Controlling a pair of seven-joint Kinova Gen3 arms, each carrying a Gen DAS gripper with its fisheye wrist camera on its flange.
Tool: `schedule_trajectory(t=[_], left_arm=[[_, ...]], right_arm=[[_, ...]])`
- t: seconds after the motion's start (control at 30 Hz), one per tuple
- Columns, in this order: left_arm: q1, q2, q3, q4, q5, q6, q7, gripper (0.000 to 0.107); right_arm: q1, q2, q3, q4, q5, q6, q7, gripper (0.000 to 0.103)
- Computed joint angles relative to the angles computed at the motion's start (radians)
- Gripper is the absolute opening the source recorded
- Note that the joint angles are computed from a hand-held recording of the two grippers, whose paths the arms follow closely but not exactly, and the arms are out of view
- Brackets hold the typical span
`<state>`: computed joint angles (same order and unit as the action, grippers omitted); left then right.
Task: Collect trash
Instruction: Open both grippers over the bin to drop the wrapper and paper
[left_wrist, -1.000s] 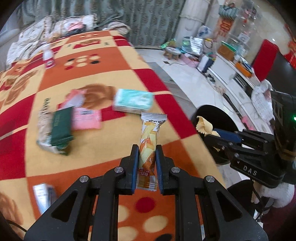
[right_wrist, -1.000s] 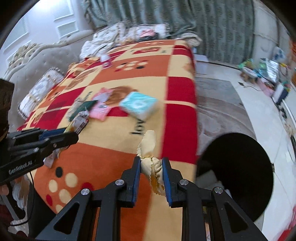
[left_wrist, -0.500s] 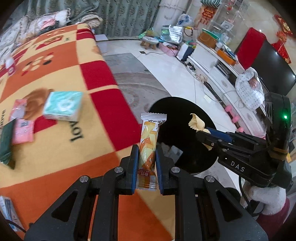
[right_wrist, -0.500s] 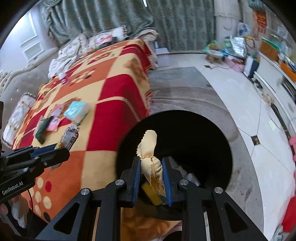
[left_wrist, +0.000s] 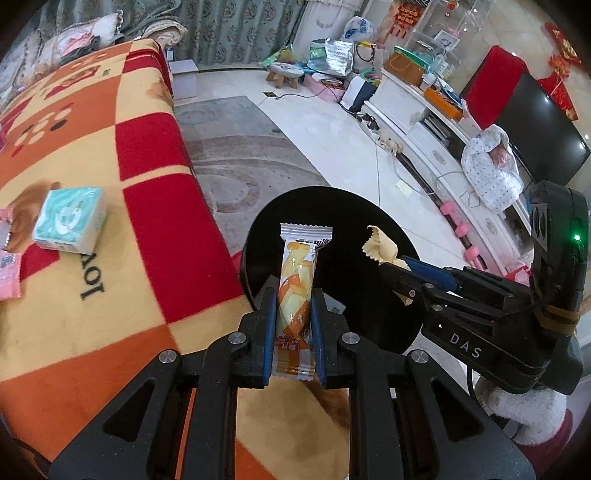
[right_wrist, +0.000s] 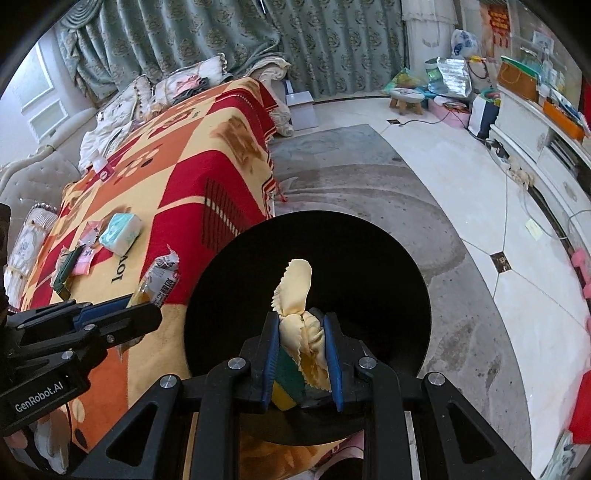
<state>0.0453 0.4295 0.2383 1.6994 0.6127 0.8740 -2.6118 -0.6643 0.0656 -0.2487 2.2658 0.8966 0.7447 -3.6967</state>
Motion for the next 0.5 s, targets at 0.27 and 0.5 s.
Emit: schedule_trajectory(t=[0.27,0.5], left_arm=[[-0.012,0.029,0.008,-0.022,0.025,0.044,-0.012,0.018],[-0.009,0.027,-0.003,-0.022,0.016,0.052,0.001,0.031]], right_arm=[[0.007,-0.001,0.004,0.008,0.005,-0.002,-0.022,0.024],[0.010,-0.001,0.004,0.008,-0.015,0.000,-0.027,0.036]])
